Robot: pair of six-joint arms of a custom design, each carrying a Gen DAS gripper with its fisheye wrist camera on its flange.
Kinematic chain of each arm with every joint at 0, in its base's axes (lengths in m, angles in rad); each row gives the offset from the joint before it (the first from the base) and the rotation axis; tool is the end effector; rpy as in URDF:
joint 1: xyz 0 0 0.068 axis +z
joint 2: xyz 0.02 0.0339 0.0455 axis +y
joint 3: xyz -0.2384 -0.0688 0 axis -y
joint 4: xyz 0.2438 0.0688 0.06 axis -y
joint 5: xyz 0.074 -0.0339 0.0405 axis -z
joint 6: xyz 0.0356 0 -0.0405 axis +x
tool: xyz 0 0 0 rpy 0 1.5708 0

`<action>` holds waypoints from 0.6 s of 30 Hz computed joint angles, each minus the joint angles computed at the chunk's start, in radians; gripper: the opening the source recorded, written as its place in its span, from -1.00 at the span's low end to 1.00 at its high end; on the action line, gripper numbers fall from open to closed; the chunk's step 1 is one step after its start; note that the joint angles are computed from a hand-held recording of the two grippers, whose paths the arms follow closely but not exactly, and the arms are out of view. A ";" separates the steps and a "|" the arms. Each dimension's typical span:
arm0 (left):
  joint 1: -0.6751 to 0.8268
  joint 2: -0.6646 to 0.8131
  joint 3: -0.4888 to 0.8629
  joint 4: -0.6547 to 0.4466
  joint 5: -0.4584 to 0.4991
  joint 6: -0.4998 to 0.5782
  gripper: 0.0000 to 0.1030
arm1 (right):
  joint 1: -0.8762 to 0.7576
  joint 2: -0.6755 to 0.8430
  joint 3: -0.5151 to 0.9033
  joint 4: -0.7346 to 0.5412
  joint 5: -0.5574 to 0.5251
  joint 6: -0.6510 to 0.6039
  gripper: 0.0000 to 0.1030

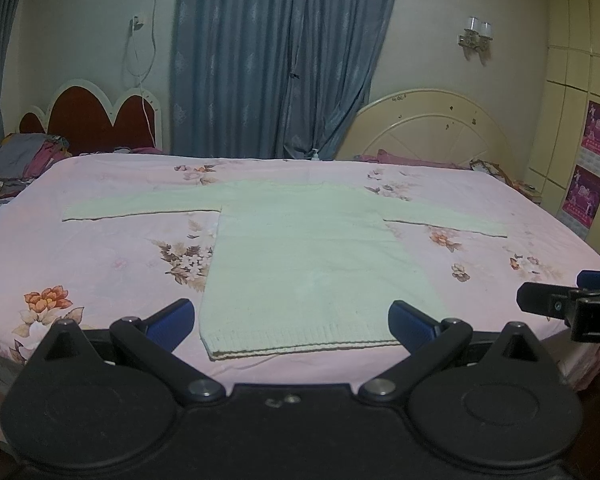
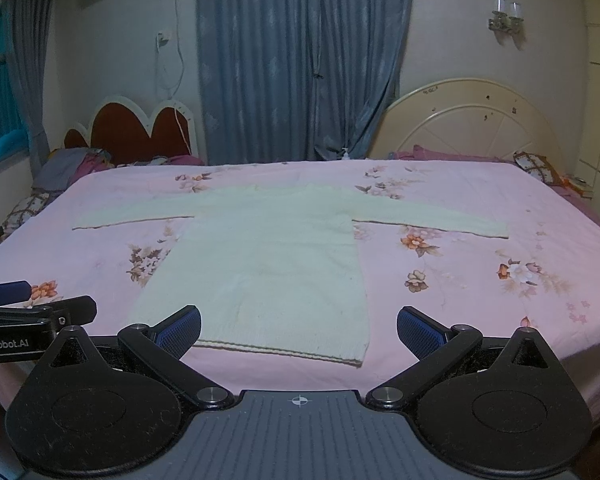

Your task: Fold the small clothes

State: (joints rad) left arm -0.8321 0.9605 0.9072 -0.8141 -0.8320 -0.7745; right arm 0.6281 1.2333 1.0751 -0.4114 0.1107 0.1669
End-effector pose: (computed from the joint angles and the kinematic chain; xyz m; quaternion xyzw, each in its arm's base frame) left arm 0.1497 -0.1253 0.2811 -0.1144 0.8624 0.0366 0.4918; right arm 0.2316 0.1633 0.3003 -0.1744 0.8588 0.1408 0.4606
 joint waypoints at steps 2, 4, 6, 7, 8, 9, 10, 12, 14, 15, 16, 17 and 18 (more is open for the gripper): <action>-0.002 -0.002 -0.003 0.006 -0.003 -0.002 0.99 | 0.000 0.001 0.002 -0.002 -0.002 -0.002 1.00; -0.002 -0.009 0.000 -0.004 0.000 -0.008 0.99 | 0.001 0.003 0.006 -0.004 -0.002 -0.003 1.00; -0.003 -0.012 0.002 -0.007 -0.002 -0.008 0.99 | 0.000 0.005 0.008 -0.005 -0.003 -0.006 1.00; -0.003 -0.015 0.002 -0.008 -0.002 -0.008 0.99 | 0.001 0.003 0.007 -0.005 -0.002 -0.007 1.00; -0.003 -0.016 0.001 -0.007 -0.001 -0.009 0.99 | 0.002 0.003 0.007 -0.005 -0.002 -0.007 1.00; -0.002 -0.016 0.003 -0.010 0.000 -0.010 0.99 | 0.002 0.003 0.007 -0.005 -0.003 -0.007 1.00; -0.002 -0.017 0.006 -0.017 0.003 -0.012 0.99 | 0.003 0.003 0.008 -0.005 -0.002 -0.007 1.00; -0.001 -0.013 0.011 -0.031 0.000 -0.011 0.99 | 0.005 0.005 0.010 -0.007 -0.001 -0.008 1.00; 0.004 -0.009 0.021 -0.065 0.008 -0.013 0.99 | 0.007 0.010 0.016 -0.009 0.001 -0.007 1.00; 0.007 -0.010 0.020 -0.065 0.008 -0.011 0.99 | 0.007 0.011 0.018 -0.011 0.000 -0.007 1.00; 0.009 -0.010 0.021 -0.071 0.009 -0.008 0.99 | 0.010 0.010 0.017 -0.011 0.003 -0.007 1.00; 0.009 -0.009 0.023 -0.074 0.010 -0.007 0.99 | 0.012 0.012 0.018 -0.010 0.005 -0.007 1.00; 0.010 -0.012 0.023 -0.076 0.010 -0.006 0.99 | 0.013 0.013 0.020 -0.012 0.005 -0.008 1.00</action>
State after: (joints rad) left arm -0.8218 0.9488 0.9300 -0.8906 -0.8219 -0.7809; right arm 0.6408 1.2462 1.0955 -0.4231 0.1153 0.1590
